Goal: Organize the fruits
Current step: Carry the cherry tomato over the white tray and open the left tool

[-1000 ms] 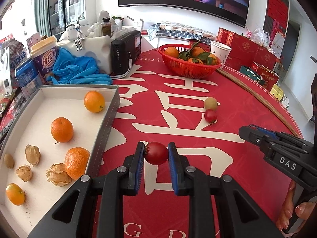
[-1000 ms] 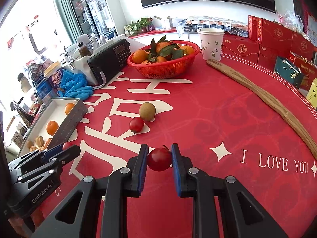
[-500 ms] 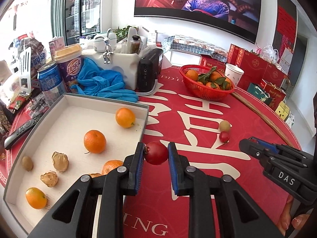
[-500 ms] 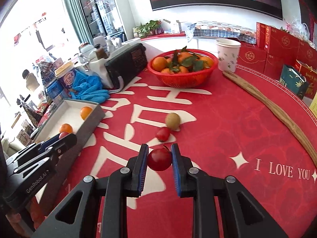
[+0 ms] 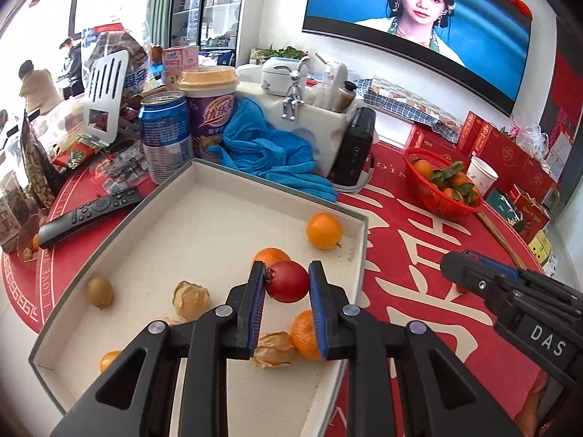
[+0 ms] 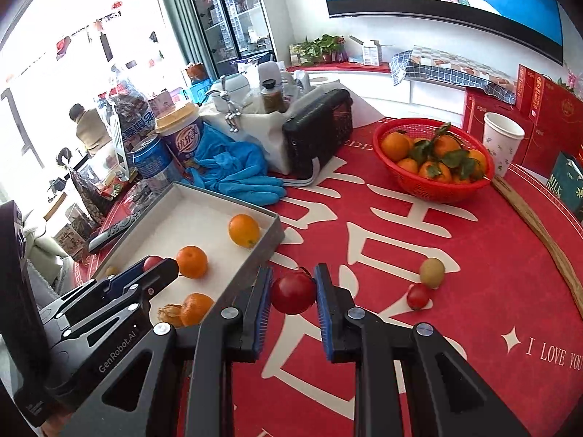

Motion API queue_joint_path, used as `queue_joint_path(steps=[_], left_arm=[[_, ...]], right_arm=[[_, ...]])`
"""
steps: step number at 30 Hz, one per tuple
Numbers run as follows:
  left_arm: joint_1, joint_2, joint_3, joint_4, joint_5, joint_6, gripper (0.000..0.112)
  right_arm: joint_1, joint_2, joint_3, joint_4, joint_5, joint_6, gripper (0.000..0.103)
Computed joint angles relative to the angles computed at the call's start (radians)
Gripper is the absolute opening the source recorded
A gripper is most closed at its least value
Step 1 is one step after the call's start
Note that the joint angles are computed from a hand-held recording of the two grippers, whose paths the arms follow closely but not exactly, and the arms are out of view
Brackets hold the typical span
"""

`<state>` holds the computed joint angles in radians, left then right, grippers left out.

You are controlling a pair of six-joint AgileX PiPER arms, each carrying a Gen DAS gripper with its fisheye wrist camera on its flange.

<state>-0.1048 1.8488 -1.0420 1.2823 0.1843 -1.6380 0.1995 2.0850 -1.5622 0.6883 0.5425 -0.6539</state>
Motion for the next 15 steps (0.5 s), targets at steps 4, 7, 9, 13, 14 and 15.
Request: queue_joint_path(steps=[4,7,9,13,14,15], left_arm=[[0.040,-0.002,0.009,0.030,0.022,-0.042,0.026],[0.077,0.009,0.006,-0.032,0.022,0.004,0.026],[0.095,0.021,-0.001,-0.101,0.019,0.064,0.026],[0.118,0.038,-0.010,-0.244,0.004,0.204,0.026],[0.118,0.038,-0.010,-0.246,0.007,0.206,0.026],[0.119,0.037,-0.009,-0.238,0.008,0.198,0.026]], right_arm=[[0.050,0.043,-0.089,-0.060,0.052,0.081,0.024],[0.088,0.077,-0.155,-0.100,0.086,0.130,0.024],[0.111,0.104,-0.201,-0.123,0.106,0.162,0.024],[0.145,0.165,-0.298,-0.156,0.157,0.222,0.024],[0.151,0.180,-0.319,-0.164,0.167,0.235,0.024],[0.156,0.191,-0.336,-0.170,0.175,0.247,0.024]])
